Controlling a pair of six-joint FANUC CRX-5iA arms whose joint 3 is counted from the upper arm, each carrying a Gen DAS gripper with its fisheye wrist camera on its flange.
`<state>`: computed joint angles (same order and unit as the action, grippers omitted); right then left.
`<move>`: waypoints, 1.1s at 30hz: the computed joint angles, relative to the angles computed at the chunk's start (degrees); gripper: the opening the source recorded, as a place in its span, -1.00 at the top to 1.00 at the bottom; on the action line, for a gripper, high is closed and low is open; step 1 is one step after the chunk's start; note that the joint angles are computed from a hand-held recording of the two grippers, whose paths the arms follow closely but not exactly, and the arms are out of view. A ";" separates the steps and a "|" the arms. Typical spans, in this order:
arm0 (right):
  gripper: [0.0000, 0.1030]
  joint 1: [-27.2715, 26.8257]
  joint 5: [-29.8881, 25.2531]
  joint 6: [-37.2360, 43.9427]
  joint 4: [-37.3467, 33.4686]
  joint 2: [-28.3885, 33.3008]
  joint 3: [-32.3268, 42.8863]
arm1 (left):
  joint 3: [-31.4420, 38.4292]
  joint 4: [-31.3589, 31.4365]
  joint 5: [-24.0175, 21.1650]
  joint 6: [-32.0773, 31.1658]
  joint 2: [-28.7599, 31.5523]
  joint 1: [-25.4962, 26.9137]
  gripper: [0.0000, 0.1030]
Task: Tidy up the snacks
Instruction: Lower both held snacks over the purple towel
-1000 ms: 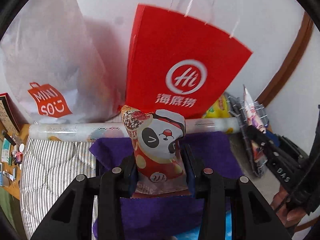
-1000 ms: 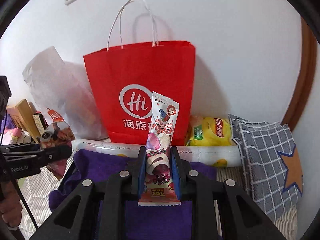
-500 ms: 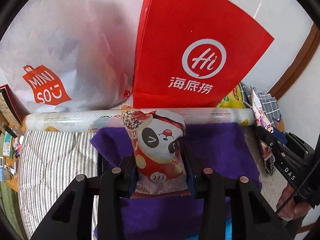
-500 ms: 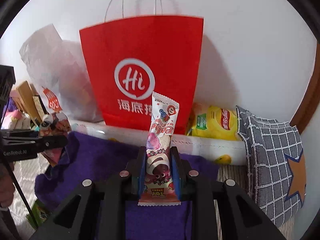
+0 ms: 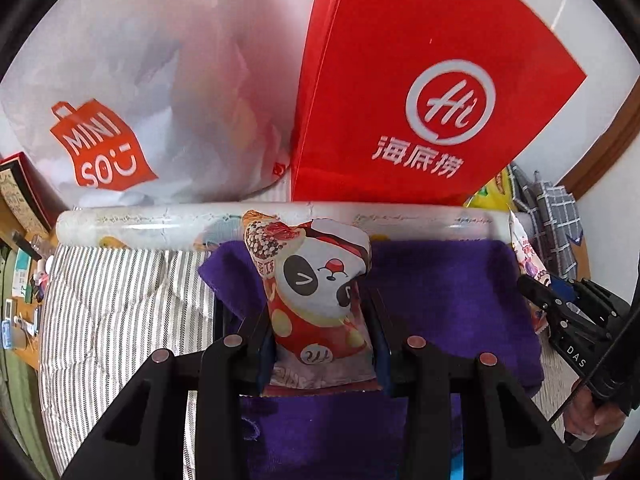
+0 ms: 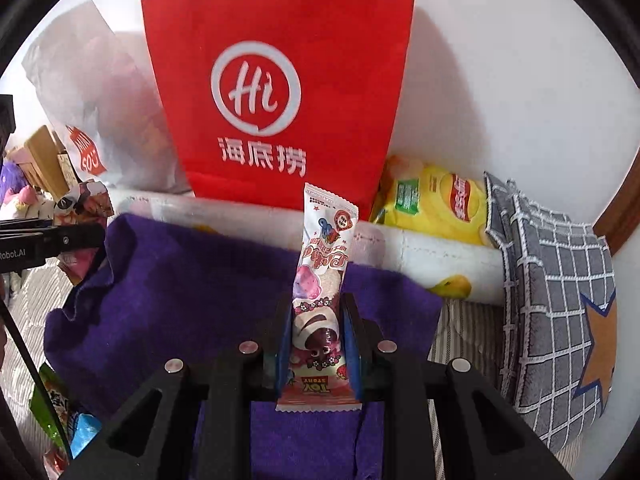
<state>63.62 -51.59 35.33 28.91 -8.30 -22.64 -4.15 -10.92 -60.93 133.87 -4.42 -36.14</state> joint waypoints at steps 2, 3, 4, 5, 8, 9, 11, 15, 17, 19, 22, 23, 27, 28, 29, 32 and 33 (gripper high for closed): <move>0.57 -0.37 -0.45 1.83 -2.12 0.52 0.81 | -0.01 0.34 -0.23 -0.26 0.41 -0.03 0.24; 0.57 -0.34 -0.63 2.16 -2.39 0.71 0.91 | 0.14 0.39 -0.48 -0.41 0.73 -0.11 0.24; 0.57 -0.24 -0.98 2.83 -2.80 0.95 1.20 | 0.14 0.46 -0.65 -0.59 0.81 -0.15 0.24; 0.57 -0.25 -1.16 3.40 -3.19 1.06 1.40 | 0.17 0.56 -0.78 -0.71 0.97 -0.15 0.24; 0.57 0.00 -1.68 5.55 -4.52 1.72 2.12 | 0.06 1.18 -1.08 -1.10 1.27 0.10 0.24; 0.57 0.15 -1.79 5.80 -4.51 1.92 2.24 | -0.06 1.42 -1.13 -1.29 1.26 0.21 0.24; 0.57 0.23 -2.16 6.75 -5.55 2.28 2.82 | -0.17 1.74 -1.29 -1.50 1.37 0.38 0.24; 0.57 0.44 -2.26 7.58 -6.19 2.82 3.28 | 0.05 1.99 -1.57 -2.09 2.01 0.46 0.24; 0.57 0.34 -2.54 8.30 -7.03 3.24 3.66 | -0.19 2.80 -1.28 -2.55 2.19 0.80 0.24; 0.57 0.28 -2.92 8.09 -6.87 3.59 3.74 | 0.00 2.76 -1.65 -2.50 2.48 0.73 0.24; 0.57 0.02 -3.08 8.12 -7.58 3.85 3.90 | 0.05 2.85 -1.65 -2.43 2.73 0.67 0.24; 0.57 0.04 -3.17 7.84 -7.51 3.98 3.93 | 0.00 2.99 -1.60 -2.55 2.78 0.70 0.24; 0.57 0.55 -3.69 7.99 -7.30 4.39 4.19 | -0.13 3.62 -1.61 -3.05 3.02 0.91 0.24; 0.56 0.61 -3.69 8.03 -7.38 4.44 4.27 | -0.14 3.66 -1.59 -3.13 3.03 0.93 0.24; 0.56 0.65 -3.74 8.03 -7.41 4.48 4.34 | -0.15 3.67 -1.55 -3.14 3.03 0.92 0.24; 0.55 0.69 -3.95 8.11 -7.42 4.60 4.50 | -0.28 4.13 -1.51 -3.49 3.08 1.12 0.24; 0.54 0.71 -3.89 7.79 -7.18 4.54 4.43 | -0.32 4.35 -1.49 -3.63 3.13 1.21 0.24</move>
<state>64.33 -55.48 43.12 21.73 -3.76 -18.21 -4.47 -6.57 -62.42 130.24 -1.30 -34.93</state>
